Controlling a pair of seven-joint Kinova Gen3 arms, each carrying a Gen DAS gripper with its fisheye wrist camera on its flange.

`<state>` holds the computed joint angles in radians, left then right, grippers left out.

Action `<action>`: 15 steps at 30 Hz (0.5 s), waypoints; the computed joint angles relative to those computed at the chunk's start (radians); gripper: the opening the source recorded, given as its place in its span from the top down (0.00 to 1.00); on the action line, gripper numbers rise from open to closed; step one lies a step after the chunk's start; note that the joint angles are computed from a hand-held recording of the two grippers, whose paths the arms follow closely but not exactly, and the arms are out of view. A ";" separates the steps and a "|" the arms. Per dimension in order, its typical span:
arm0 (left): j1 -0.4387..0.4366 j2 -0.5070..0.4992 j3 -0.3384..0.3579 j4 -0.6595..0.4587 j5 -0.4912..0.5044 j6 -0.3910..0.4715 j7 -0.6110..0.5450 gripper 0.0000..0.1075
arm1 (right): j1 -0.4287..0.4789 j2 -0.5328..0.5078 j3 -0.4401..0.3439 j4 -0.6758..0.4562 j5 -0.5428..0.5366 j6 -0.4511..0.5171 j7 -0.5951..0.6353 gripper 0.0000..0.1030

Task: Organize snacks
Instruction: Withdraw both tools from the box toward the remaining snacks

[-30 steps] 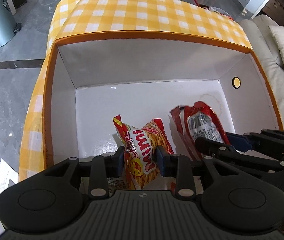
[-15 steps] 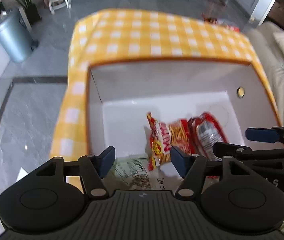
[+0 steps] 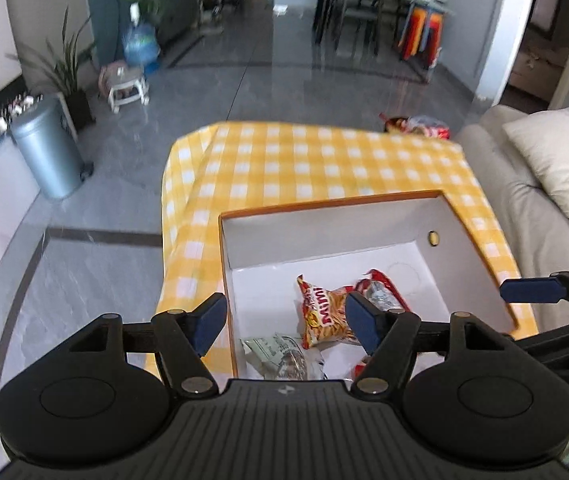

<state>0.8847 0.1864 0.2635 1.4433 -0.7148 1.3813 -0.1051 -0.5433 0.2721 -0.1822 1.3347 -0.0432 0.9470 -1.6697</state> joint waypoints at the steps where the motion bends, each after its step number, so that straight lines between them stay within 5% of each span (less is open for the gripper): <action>1: 0.012 -0.007 0.004 0.007 -0.013 0.001 0.013 0.26 | 0.002 -0.029 -0.003 0.033 -0.007 -0.016 -0.001 0.19; 9: 0.105 -0.052 0.078 0.077 -0.089 -0.001 0.179 0.26 | 0.016 -0.227 -0.027 0.287 -0.023 -0.132 -0.076 0.18; 15: 0.137 -0.065 0.113 0.103 -0.041 0.004 0.247 0.26 | 0.023 -0.336 -0.062 0.420 0.018 -0.153 -0.177 0.18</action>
